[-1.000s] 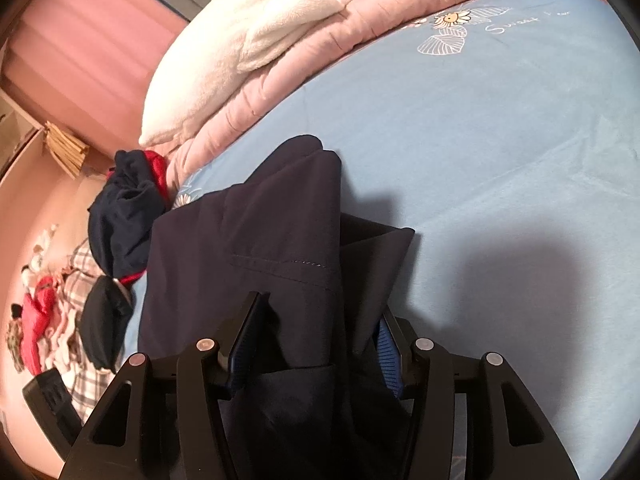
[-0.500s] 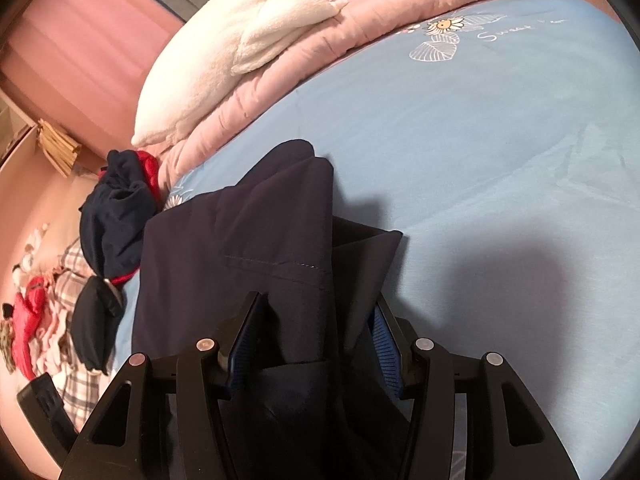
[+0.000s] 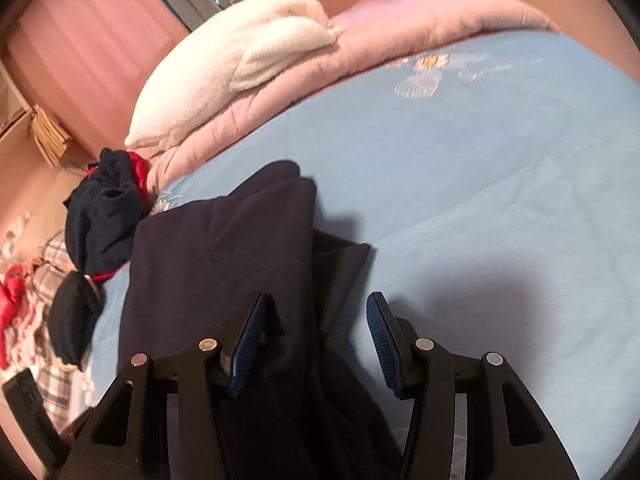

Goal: Fold large clothes

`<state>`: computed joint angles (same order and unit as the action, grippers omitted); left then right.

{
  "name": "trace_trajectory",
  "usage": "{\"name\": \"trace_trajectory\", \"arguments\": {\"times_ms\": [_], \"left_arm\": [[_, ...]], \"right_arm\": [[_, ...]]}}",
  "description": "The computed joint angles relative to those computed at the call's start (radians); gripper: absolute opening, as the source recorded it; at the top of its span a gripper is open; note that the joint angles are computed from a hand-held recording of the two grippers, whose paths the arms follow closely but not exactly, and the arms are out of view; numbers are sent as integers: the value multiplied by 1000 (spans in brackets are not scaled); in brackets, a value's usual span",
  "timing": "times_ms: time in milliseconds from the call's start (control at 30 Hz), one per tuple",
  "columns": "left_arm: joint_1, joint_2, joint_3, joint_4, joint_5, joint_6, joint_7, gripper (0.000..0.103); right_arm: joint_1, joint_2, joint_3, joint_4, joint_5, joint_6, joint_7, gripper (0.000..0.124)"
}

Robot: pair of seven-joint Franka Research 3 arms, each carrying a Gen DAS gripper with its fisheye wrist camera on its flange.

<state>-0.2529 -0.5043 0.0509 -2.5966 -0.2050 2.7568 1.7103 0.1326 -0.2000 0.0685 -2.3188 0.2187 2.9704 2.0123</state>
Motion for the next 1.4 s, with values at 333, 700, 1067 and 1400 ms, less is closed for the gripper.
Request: {"name": "trace_trajectory", "arguments": {"times_ms": [333, 700, 1067, 1400], "left_arm": [[28, -94, -32, -64, 70, -3, -67, 64], [-72, -262, -15, -198, 131, 111, -56, 57], [-102, -178, 2, -192, 167, 121, -66, 55], [-100, -194, 6, -194, 159, 98, -63, 55]], "right_arm": [[-131, -116, 134, -71, -282, 72, 131, 52], [-90, -113, 177, -111, -244, 116, -41, 49], [-31, -36, 111, -75, -218, 4, -46, 42], [-36, -98, 114, -114, -281, -39, -1, 40]]}}
